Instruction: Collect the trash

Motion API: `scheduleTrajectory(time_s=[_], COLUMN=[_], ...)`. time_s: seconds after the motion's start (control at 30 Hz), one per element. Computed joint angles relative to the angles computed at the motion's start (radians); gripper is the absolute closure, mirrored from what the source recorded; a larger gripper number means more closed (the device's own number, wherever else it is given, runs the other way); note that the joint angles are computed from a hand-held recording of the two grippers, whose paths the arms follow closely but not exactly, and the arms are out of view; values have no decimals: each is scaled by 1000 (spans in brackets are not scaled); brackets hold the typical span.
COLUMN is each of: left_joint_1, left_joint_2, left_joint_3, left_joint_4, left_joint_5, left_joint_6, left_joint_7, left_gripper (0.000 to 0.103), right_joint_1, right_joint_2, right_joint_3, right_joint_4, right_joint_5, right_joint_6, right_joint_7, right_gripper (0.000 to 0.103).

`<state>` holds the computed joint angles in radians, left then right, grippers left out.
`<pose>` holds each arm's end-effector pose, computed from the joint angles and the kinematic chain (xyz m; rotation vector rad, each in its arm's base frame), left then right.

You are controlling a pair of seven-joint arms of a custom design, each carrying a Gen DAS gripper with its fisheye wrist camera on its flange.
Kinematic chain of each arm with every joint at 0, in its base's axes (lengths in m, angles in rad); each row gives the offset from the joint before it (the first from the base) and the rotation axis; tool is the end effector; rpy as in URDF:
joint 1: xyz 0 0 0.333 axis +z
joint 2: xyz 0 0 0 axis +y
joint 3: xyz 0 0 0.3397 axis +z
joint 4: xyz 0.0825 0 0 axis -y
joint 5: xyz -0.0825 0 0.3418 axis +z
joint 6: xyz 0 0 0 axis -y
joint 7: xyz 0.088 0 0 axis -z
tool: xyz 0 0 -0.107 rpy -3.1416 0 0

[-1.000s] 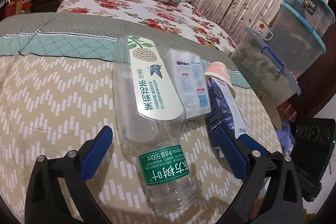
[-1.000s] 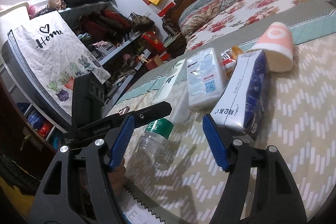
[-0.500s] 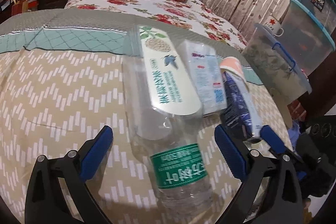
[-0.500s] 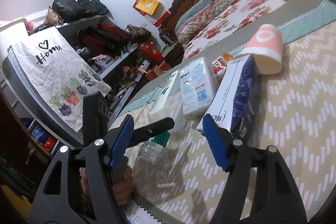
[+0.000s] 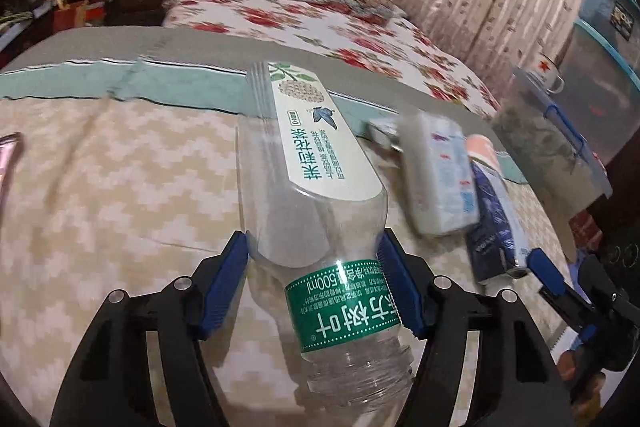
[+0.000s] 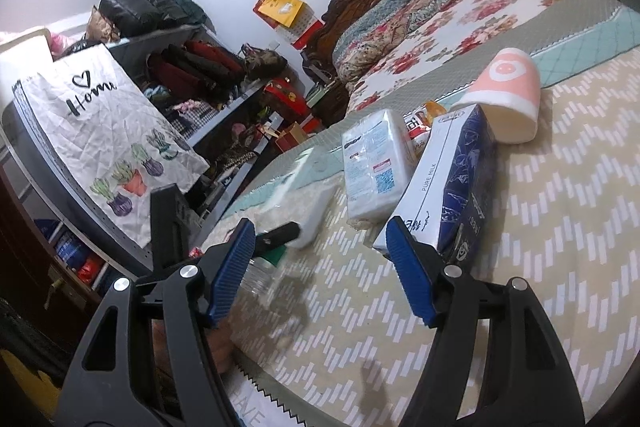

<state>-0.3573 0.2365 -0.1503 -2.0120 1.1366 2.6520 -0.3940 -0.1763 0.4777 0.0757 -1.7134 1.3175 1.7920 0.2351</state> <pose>0.5068 -0.3040 0.4200 -2.2342 1.2614 -0.8366 0.6370 0.0112 0.3879 -1.6769 0.8820 0.4626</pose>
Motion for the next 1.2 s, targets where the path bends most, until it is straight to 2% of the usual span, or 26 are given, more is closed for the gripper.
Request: scheduleTrajectory(time_s=[0.07,0.23,0.37,0.5,0.63,0.73,0.77,0.8,0.83,0.93,1.0,1.07,1.2], left_joint_1=[6,25,29,29,33,35,34,34,33,32,31,32,32], left_joint_2=[-22,-43,-40,-43,-47,-47,-47,-48,-49,-47,-44,-42,-39], left_joint_3=[1,4,-5,-5,-6,-9,-10,-11,-12,-15,-15,-15,-16], left_joint_4=[-31,-71,-66,-72,-79,-77,-77,-76,-78,-72,-66,-66,-65], left_joint_5=[-6,47,50,76,97,110,113,117,120,121,120,119,105], left_joint_6=[-6,36,29,41,47,51,49,45,42,40,39,41,53], left_joint_7=[-2,-75,-70,-100,-122,-126,-127,-127,-126,-122,-121,-121,-112], left_gripper=[40,40,40,40,40,40,40,40,40,40,40,40,40], right_joint_1=[16,78,158,258,328,357,357,350,343,290,243,212,210], right_joint_2=[-27,-125,-168,-118,-28,13,11,10,9,-24,-66,-112,-162], right_joint_3=[-2,-11,-8,-2,-7,-6,9,20,30,89,124,122,68], right_joint_4=[-23,-95,-94,-18,91,124,106,98,95,43,-4,-46,-92], right_joint_5=[-13,-25,-51,-188,-402,-521,-530,-545,-569,-520,-437,-379,-392], right_joint_6=[28,175,343,551,657,707,754,762,746,755,723,641,472], right_joint_7=[-14,-136,-188,-68,146,218,192,183,183,105,18,-38,-61], right_gripper=[34,33,32,23,21,19,19,22,41,41,41,41,39])
